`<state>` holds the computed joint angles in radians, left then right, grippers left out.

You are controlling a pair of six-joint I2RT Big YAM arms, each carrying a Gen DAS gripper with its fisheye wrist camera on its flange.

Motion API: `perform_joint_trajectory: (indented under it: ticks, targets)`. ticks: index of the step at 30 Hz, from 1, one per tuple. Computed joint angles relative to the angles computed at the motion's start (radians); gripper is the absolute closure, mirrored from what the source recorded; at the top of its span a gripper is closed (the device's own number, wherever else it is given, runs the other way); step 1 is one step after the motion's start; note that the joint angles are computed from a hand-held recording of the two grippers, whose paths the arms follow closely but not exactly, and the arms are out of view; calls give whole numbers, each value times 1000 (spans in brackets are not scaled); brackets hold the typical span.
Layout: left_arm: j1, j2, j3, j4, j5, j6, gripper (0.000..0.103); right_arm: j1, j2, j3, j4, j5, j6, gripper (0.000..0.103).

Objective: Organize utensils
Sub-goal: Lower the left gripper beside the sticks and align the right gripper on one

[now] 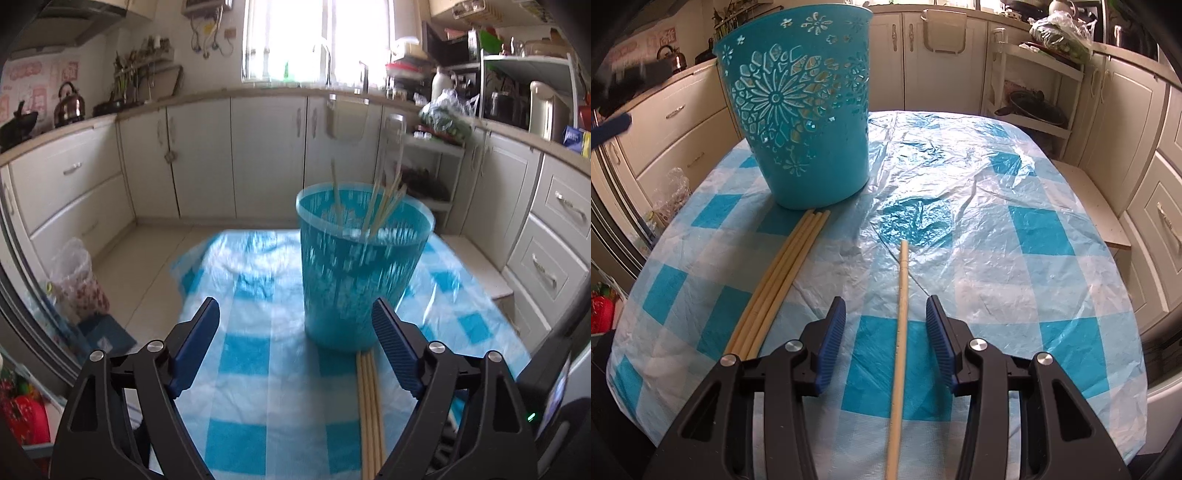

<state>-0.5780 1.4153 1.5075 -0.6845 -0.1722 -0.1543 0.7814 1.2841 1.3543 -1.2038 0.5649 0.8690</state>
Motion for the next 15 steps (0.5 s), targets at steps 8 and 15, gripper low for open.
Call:
perform_joint_trajectory:
  ticks: [8,15]
  targets:
    - [10,44,-52,-27,23,-16,18,3,10,12,-25,17,-13,72]
    - [9,70,-73,-42,38,-31,15,10,13,17,-18,0,-32,91]
